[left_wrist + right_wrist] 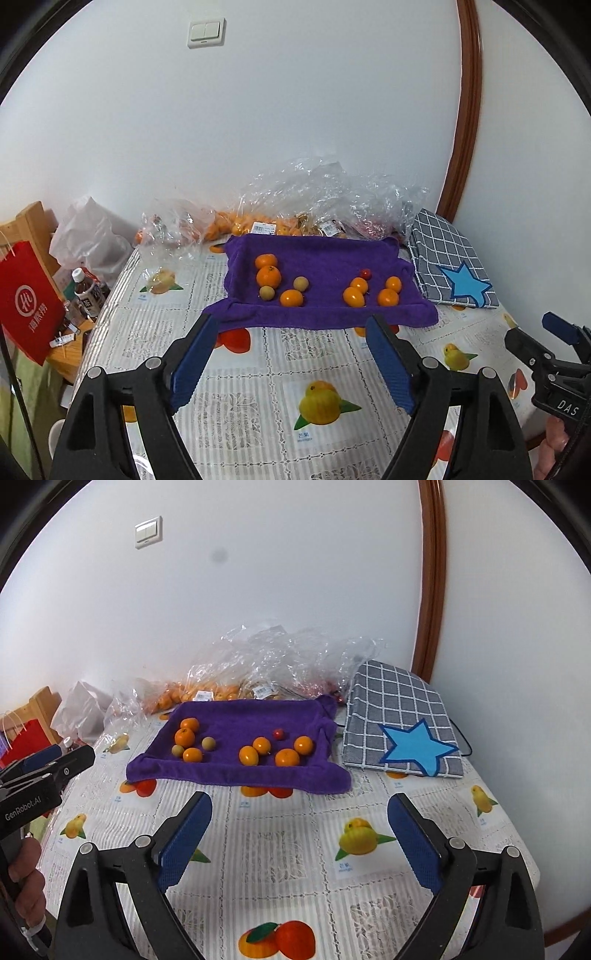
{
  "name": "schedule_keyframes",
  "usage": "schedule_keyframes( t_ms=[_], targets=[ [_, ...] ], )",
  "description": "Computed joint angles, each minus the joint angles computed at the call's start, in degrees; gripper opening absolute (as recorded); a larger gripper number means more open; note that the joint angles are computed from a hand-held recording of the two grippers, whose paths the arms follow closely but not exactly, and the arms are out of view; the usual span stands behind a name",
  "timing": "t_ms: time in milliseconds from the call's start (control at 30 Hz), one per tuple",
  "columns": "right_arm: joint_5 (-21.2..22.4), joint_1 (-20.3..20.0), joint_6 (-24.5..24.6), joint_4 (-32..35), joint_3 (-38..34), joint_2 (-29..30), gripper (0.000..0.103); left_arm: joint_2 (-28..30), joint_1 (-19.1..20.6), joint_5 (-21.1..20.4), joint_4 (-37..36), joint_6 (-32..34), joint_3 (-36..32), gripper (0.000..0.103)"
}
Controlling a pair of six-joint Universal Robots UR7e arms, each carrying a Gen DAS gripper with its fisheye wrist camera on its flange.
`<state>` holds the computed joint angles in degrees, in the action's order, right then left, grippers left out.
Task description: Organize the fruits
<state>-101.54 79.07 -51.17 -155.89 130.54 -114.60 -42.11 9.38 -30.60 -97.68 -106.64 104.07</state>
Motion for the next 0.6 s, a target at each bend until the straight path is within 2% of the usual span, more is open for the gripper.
schedule_keyframes(
  t_ms=[267, 600],
  targets=[
    [1.5, -1.7, 0.2, 1.8, -0.2, -2.1, 0.095, 0.3, -0.6, 0.1, 2.3, -1.7, -0.7, 0.081],
    [1.6, -1.9, 0.2, 1.7, 0.0, -2.7, 0.095, 0.4, -0.8, 0.2, 3.3, -2.1, -1.0, 0.081]
  ],
)
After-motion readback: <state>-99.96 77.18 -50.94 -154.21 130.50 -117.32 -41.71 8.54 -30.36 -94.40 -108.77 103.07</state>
